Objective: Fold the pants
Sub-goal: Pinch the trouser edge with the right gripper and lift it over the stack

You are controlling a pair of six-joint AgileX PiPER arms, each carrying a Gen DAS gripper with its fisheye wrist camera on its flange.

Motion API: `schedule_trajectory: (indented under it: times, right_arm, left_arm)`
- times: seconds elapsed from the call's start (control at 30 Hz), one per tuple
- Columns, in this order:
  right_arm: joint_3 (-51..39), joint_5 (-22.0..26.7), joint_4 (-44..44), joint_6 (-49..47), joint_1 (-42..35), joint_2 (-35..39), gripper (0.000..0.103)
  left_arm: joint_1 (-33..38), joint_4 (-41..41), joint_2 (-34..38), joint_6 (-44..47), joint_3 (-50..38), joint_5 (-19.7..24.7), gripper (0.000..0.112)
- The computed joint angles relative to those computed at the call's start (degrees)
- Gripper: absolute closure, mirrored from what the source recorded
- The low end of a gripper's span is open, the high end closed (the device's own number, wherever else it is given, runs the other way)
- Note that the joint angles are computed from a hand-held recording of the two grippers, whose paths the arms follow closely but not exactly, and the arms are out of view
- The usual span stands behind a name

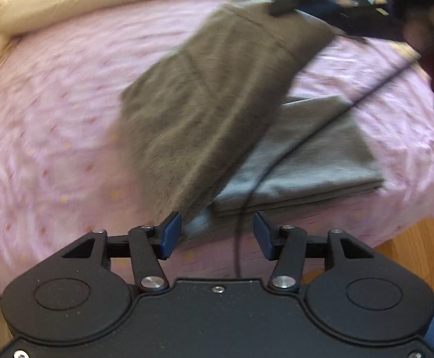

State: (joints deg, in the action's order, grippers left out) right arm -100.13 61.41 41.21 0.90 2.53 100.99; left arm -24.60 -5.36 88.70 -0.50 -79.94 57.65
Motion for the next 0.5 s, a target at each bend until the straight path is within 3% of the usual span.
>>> schedule_trajectory:
  times: [0.1,0.2,0.3,0.5]
  right_arm:
    - [-5.0,3.0,-1.3,1.0,-1.3,1.0,0.096]
    - [-6.0,4.0,-3.5,0.4,-2.3,0.9,0.096]
    - [-2.3,4.4,-4.3,-0.7,-4.3,-1.3,0.096]
    - [9.0,2.2,-5.5,-3.6,-8.5,-6.3,0.096]
  left_arm:
    - [-1.1,-6.2,0.9,4.3,-0.9,-2.6,0.052]
    - [1.3,-18.5,1.3,10.8,-2.0,-2.9,0.051]
    - [3.5,-26.6,2.0,15.8,-5.2,1.8,0.047]
    - [6.2,-26.8,1.4,15.1,-8.1,6.1,0.041]
